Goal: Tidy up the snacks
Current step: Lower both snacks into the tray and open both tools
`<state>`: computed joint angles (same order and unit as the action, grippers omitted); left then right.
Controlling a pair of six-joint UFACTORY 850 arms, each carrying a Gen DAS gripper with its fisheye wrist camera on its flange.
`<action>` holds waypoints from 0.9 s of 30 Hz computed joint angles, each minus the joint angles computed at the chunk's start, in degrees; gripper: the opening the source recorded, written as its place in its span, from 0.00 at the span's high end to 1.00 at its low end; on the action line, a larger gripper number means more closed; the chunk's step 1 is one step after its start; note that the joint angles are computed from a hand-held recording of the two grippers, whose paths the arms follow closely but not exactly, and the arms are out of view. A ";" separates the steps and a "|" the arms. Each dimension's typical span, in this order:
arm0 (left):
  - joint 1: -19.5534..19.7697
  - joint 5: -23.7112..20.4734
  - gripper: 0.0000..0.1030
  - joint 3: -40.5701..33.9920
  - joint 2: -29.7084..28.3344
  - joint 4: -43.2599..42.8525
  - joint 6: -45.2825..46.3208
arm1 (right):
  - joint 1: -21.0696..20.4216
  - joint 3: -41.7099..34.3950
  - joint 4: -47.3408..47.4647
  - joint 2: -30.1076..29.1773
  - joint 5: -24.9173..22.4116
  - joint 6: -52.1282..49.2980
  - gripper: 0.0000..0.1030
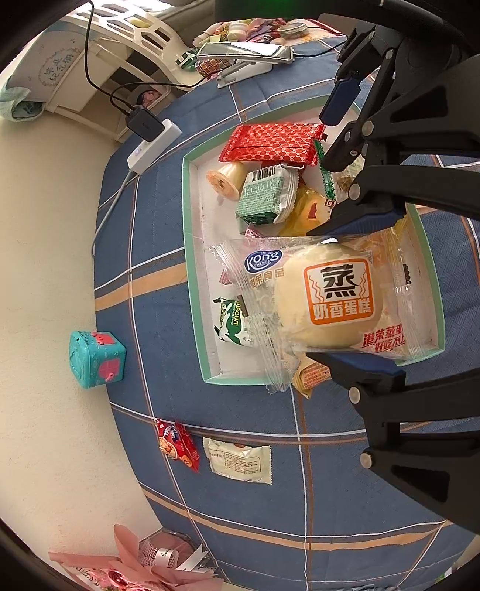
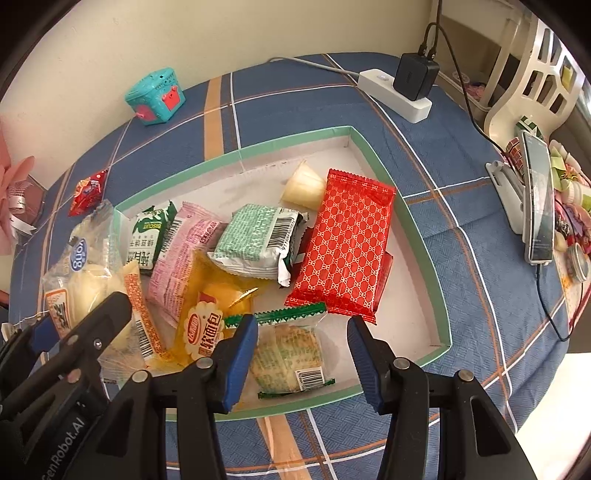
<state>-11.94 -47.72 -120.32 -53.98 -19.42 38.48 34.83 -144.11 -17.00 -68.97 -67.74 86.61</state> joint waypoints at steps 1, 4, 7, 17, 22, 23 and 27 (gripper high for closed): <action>0.00 -0.31 0.46 -0.30 -0.18 -0.01 -0.31 | -0.04 -0.04 0.17 -0.05 0.07 -0.04 0.47; 0.18 -1.59 0.46 -1.47 -0.90 -0.46 -0.83 | -0.14 0.18 0.63 -0.04 0.29 -0.21 0.47; 0.31 -2.34 0.45 -2.05 -1.19 -1.12 -0.83 | -0.20 0.55 0.75 0.13 0.53 -0.23 0.46; 1.16 -1.67 0.45 -3.10 -1.19 -2.03 -1.33 | -0.17 1.31 0.28 0.69 1.23 0.09 0.46; 1.56 0.53 0.31 -4.25 -1.76 0.78 -4.88 | -0.18 4.17 -0.60 2.36 3.30 1.38 0.36; 1.54 1.32 0.29 -4.44 -1.91 2.34 -6.14 | -0.15 5.06 -1.07 2.90 3.89 1.97 0.34; 1.62 2.55 0.19 -5.93 -3.12 6.99 -10.18 | 0.02 9.54 -3.71 5.61 6.72 5.96 0.25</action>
<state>-10.32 -45.17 -126.25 -57.11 -12.43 28.31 34.84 -134.58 -20.71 -63.36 -61.02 92.58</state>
